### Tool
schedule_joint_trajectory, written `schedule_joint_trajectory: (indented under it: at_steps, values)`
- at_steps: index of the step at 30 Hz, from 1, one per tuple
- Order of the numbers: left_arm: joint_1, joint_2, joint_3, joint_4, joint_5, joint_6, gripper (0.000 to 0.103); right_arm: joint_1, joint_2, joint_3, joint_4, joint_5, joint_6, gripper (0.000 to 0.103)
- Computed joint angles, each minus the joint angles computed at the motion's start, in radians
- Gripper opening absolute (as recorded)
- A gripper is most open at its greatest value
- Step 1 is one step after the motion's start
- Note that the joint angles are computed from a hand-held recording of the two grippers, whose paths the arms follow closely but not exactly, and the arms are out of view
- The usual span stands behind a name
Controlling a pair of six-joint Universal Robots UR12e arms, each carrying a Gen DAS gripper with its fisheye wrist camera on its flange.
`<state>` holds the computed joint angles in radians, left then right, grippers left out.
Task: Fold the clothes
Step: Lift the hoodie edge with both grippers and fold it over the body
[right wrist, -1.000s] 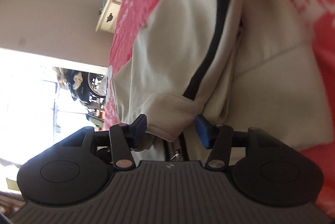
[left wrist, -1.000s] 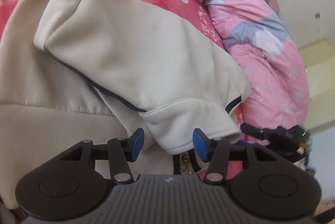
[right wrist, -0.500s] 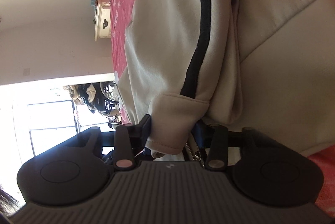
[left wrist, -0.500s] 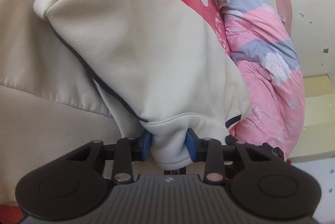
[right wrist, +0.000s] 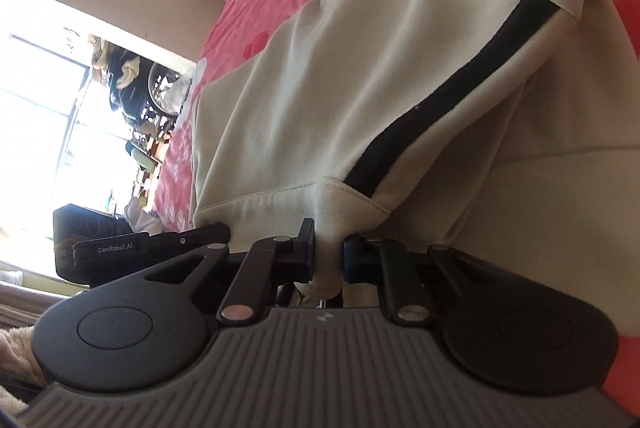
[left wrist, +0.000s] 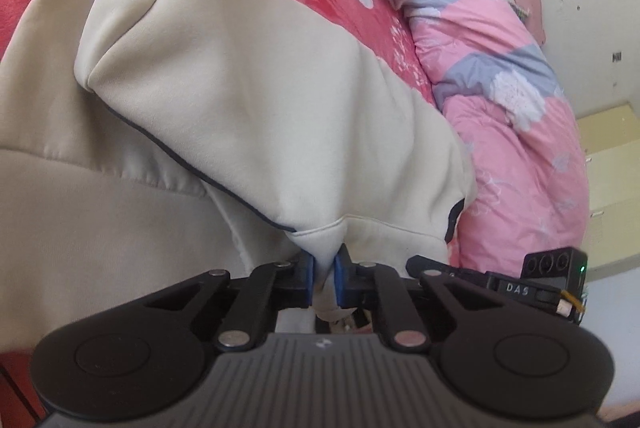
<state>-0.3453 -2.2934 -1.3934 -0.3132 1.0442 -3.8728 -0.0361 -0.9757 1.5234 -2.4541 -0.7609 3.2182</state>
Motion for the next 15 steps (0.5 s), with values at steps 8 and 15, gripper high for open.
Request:
schedule_joint_trajectory:
  at_steps: [8,15]
  values:
    - [-0.012,0.011,-0.008,-0.043,0.036,0.106,0.01,0.004,-0.013,0.021,0.034,-0.039,-0.063,0.01]
    - [-0.025,0.012,-0.009,-0.088,0.073,0.192,0.01,0.012,-0.026,0.039,0.054,-0.102,-0.167,0.01]
